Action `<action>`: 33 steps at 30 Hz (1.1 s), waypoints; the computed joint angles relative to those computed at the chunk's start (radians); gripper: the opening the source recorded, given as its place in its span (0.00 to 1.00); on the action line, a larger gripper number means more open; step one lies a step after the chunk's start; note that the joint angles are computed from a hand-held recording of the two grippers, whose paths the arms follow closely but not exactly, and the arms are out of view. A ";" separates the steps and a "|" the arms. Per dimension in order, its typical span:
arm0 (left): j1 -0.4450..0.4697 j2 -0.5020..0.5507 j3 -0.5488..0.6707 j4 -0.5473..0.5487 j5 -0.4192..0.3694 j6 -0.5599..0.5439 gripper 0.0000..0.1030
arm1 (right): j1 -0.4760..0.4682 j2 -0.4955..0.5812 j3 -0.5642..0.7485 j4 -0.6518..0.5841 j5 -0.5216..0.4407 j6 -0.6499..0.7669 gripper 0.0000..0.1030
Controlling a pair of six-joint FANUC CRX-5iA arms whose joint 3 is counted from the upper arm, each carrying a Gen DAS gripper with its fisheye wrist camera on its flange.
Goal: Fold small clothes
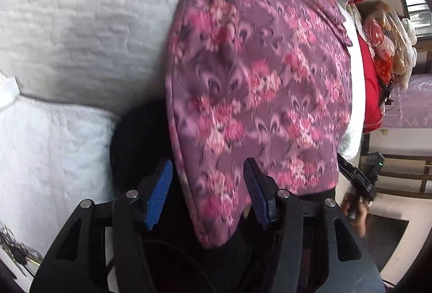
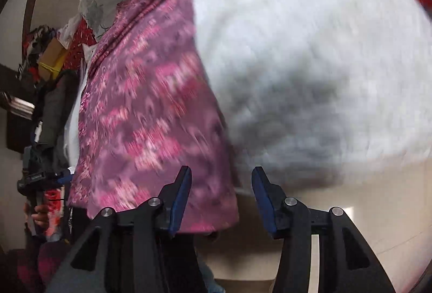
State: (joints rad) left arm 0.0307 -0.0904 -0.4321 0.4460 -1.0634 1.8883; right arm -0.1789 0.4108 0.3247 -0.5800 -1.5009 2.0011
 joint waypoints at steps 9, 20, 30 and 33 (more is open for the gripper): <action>-0.052 0.022 0.046 -0.028 -0.046 0.045 0.52 | -0.082 0.134 0.059 -0.241 -0.145 0.007 0.48; -0.050 -0.022 -0.011 0.098 0.002 -0.017 0.04 | -0.134 0.110 0.096 -0.376 -0.302 0.141 0.04; 0.036 -0.135 -0.109 0.319 0.211 -0.150 0.04 | -0.154 0.056 0.198 -0.587 -0.285 0.086 0.04; 0.057 -0.125 -0.102 0.350 0.256 -0.176 0.04 | -0.140 0.072 0.247 -0.624 -0.258 0.051 0.04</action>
State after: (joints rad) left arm 0.0875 -0.2151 -0.5337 0.7955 -0.8076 1.7118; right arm -0.3193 0.4833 0.5715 -1.2035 -1.7588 2.0519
